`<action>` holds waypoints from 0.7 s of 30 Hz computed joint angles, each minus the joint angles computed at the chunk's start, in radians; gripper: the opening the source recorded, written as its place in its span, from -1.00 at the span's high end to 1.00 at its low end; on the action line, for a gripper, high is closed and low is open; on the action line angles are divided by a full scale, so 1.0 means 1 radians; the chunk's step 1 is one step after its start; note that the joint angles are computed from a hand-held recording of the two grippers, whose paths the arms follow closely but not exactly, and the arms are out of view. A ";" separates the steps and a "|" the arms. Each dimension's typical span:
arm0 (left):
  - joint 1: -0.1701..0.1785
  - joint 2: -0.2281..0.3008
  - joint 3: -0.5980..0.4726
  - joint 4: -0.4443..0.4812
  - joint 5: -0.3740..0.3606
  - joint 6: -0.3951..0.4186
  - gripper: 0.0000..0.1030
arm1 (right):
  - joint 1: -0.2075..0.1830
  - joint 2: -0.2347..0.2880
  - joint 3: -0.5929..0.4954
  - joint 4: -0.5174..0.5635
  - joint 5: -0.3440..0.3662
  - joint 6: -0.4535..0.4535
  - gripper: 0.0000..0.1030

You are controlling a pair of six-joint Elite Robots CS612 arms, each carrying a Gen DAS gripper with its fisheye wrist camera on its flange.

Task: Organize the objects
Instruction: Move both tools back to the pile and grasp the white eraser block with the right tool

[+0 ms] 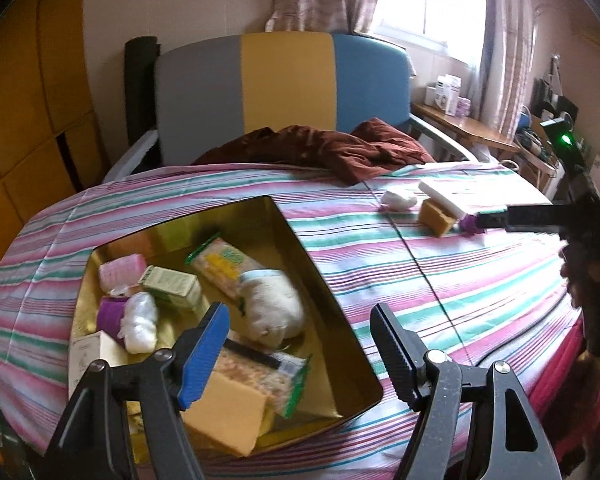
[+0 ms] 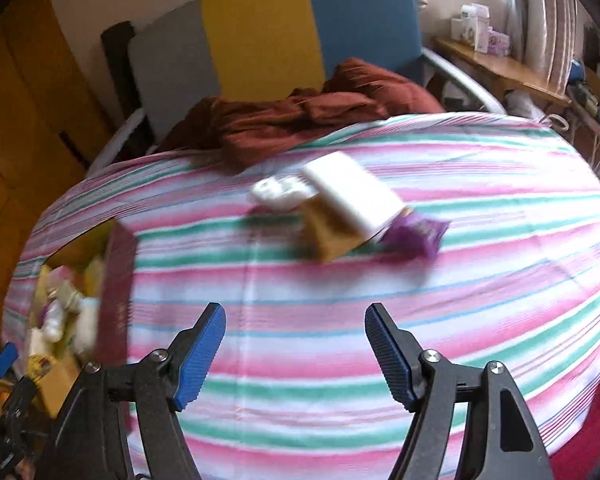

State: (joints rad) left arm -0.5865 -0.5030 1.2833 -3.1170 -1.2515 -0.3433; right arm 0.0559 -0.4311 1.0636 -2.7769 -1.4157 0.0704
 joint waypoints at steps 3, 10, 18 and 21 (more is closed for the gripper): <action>-0.001 0.006 -0.015 0.012 -0.010 0.008 -0.43 | -0.008 0.027 -0.057 0.030 -0.023 -0.016 -0.43; 0.001 0.021 -0.048 0.044 -0.045 0.018 -0.43 | -0.022 0.118 -0.243 0.137 -0.017 -0.146 -0.52; 0.009 0.045 -0.102 0.104 -0.085 0.002 -0.43 | -0.034 0.250 -0.519 0.367 0.031 -0.265 -0.61; 0.011 0.056 -0.125 0.130 -0.096 0.002 -0.43 | -0.032 0.307 -0.634 0.459 0.029 -0.305 -0.61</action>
